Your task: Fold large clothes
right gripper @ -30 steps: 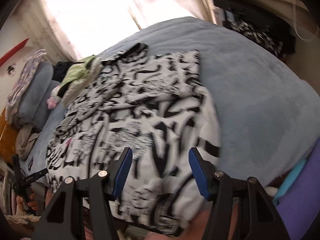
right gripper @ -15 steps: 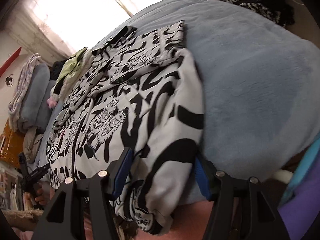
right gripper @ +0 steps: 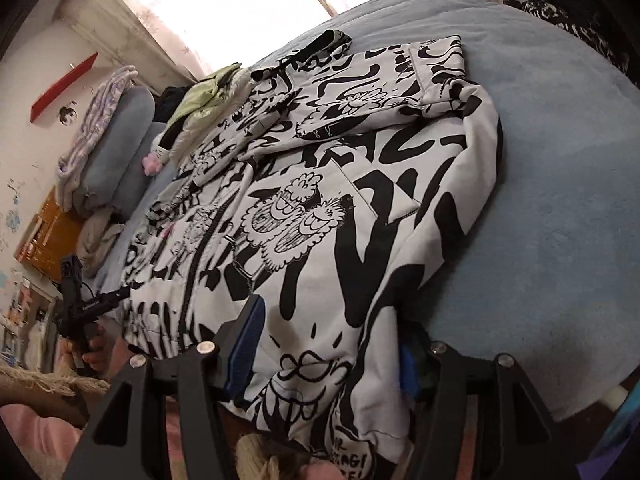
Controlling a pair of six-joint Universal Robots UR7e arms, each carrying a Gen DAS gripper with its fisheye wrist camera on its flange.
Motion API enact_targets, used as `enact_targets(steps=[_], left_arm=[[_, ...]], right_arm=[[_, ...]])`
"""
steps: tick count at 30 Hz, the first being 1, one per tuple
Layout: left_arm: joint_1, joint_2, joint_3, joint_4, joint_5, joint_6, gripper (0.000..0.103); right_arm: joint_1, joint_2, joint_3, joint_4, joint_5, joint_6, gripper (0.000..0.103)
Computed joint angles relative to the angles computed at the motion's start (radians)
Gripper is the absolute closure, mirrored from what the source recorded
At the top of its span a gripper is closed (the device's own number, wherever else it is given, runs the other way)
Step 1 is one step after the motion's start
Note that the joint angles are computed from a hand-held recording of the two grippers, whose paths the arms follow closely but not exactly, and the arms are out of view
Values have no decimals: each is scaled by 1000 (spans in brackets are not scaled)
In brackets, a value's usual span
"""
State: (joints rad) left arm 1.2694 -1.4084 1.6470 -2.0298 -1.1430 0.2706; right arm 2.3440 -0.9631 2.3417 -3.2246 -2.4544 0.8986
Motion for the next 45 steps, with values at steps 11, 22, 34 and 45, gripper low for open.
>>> enact_targets(steps=[11, 22, 34, 45], left_arm=[[-53, -33, 19, -28, 23, -37, 95], [-117, -131, -29, 89, -21, -57, 96], [-124, -101, -156, 179, -84, -104, 96], [-119, 81, -349, 153, -178, -206, 96]], right_arm=[[67, -17, -37, 99, -129, 84, 97], [201, -89, -93, 256, -230, 167, 98], [247, -141, -128, 291, -260, 124, 98], [137, -150, -176, 55, -257, -89, 99]])
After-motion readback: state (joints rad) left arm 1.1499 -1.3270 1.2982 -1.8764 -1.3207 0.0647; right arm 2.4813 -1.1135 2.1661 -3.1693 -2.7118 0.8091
